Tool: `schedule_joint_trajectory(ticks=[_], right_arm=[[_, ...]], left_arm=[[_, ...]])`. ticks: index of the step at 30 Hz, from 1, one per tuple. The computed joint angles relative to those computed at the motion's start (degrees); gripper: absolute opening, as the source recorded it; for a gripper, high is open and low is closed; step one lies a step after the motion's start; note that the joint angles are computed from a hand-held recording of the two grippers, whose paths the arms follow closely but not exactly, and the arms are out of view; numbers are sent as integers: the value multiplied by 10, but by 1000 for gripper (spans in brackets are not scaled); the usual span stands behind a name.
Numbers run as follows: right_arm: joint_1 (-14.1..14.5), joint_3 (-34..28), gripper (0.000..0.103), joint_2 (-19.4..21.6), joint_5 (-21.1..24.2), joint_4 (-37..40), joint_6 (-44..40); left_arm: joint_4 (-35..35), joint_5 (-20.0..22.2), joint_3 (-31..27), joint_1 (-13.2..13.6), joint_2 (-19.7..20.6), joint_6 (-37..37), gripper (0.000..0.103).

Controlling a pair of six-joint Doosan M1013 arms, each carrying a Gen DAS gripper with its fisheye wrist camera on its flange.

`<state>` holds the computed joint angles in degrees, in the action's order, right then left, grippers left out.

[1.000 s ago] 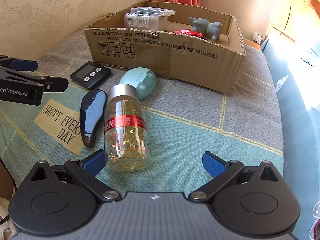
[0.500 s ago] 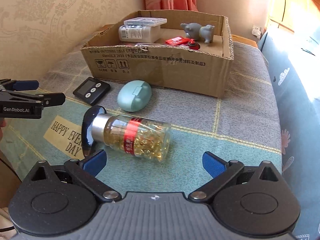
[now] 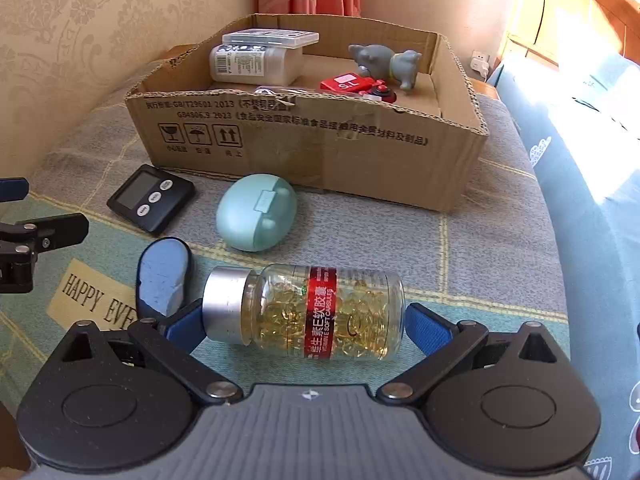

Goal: Organize rigid objects
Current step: 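Grasp the red-labelled glass capsule bottle with the right tool while the left tool grasps the black timer, then lift the capsule bottle with the right tool while the left tool lifts the timer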

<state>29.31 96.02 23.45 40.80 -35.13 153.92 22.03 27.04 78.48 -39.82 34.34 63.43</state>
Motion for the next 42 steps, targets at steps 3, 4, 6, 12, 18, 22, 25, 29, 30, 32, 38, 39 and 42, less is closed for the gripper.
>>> schedule_joint_trajectory(ticks=[3,4,6,12,18,22,25,29,30,32,38,39,42], right_arm=[[-5,3,103,2,21,13,-24],[-6,7,103,1,13,15,-27],[-12,15,103,-3,-6,26,-30],[-16,23,103,-7,-24,28,-45],[-15,32,103,-11,-40,8,-35],[-17,34,103,-13,-46,16,-51],[-18,36,103,-14,-51,14,-56],[-19,39,103,-15,-59,11,-60],[-19,40,103,-16,-61,10,-61],[-19,43,103,-17,-67,6,-61],[-19,46,103,-18,-73,-3,-55],[-19,47,103,-18,-74,-4,-55],[-19,47,103,-18,-75,-6,-54]], left_arm=[[-19,2,-9,0,7,24,98],[-28,4,-13,0,10,35,98],[-54,7,-20,1,16,63,98],[-119,24,-45,5,35,121,98],[-176,29,-78,12,58,174,98],[-196,47,-101,13,76,206,95],[-201,33,-99,13,77,224,89],[-218,23,-97,15,75,248,70],[-219,24,-97,15,74,249,70],[-211,28,-94,14,72,238,70],[-135,37,-60,12,49,123,71],[-125,35,-55,11,47,111,71],[-102,35,-47,9,43,74,73]])
